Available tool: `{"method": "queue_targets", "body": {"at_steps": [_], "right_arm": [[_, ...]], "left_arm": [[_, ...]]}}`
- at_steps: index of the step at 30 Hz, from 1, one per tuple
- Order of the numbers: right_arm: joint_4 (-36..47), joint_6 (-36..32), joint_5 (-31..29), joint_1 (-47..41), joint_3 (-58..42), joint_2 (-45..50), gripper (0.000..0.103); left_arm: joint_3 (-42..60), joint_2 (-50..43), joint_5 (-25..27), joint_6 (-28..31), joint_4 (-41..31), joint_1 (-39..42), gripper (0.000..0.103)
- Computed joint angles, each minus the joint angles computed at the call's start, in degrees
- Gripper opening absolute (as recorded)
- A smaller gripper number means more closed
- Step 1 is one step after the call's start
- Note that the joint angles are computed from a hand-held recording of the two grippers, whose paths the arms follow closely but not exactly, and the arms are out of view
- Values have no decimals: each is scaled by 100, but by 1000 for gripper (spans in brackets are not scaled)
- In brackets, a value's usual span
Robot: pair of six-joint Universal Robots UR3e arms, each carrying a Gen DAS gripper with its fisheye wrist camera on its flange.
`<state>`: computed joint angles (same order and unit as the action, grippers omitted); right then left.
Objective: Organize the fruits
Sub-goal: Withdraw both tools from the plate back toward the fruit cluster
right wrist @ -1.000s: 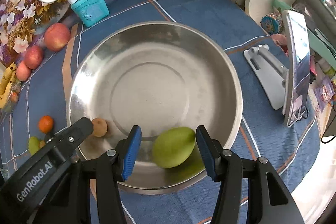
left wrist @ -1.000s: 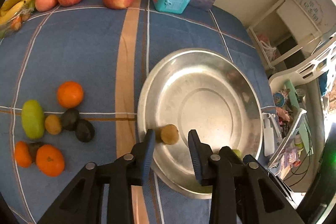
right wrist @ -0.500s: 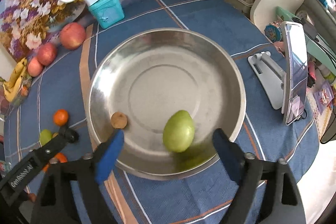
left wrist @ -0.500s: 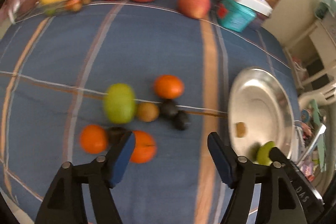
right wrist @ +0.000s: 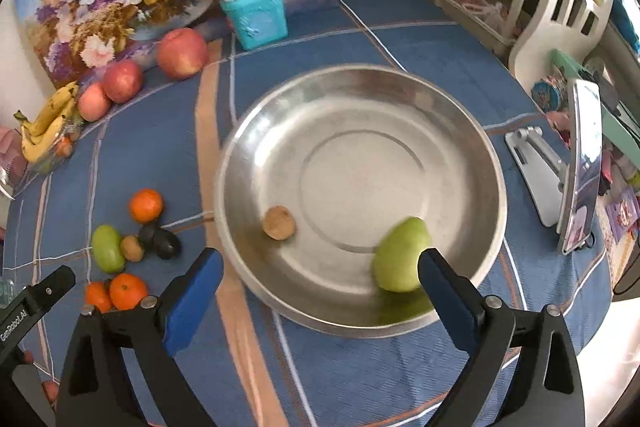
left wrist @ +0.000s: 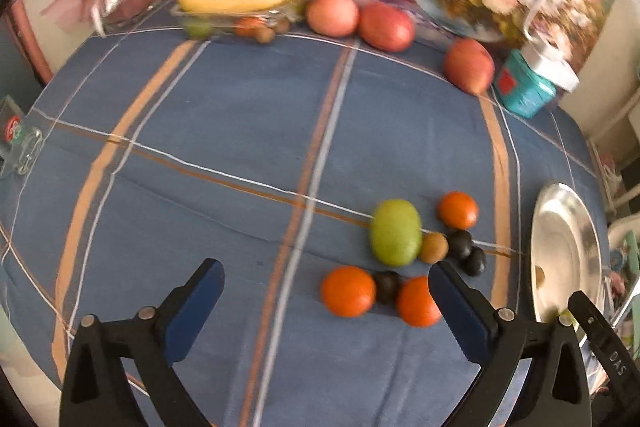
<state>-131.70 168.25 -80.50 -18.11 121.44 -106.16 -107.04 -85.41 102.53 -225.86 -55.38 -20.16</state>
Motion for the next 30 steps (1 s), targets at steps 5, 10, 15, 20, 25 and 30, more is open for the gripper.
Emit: {"method": "queue_targets", "body": {"at_steps": [5,10,15,20,25,30], "right_arm": [[-189,260,174,298,30,-13,98],[-251,620,266,774,-152,262,98],[-384,847,34,1643,-454,703,98],[-483,1034,-21,2292,-666,1096,98],[-545,1207,-35,2811,-940,1511,98],[-587,1255,-52,3017,-1074,1698,98]], "left_arm": [[-288,405,-46,240,-175,362,103],[-636,844,-272,347,-228,829,103],[-932,1332,-563,337,-284,1387,103],[-1012,1529,-655,485,-437,1644,103],[-1092,1728,-811,508,-538,1908,103],[-1168,1822,-1164,496,-571,2093,103]]}}
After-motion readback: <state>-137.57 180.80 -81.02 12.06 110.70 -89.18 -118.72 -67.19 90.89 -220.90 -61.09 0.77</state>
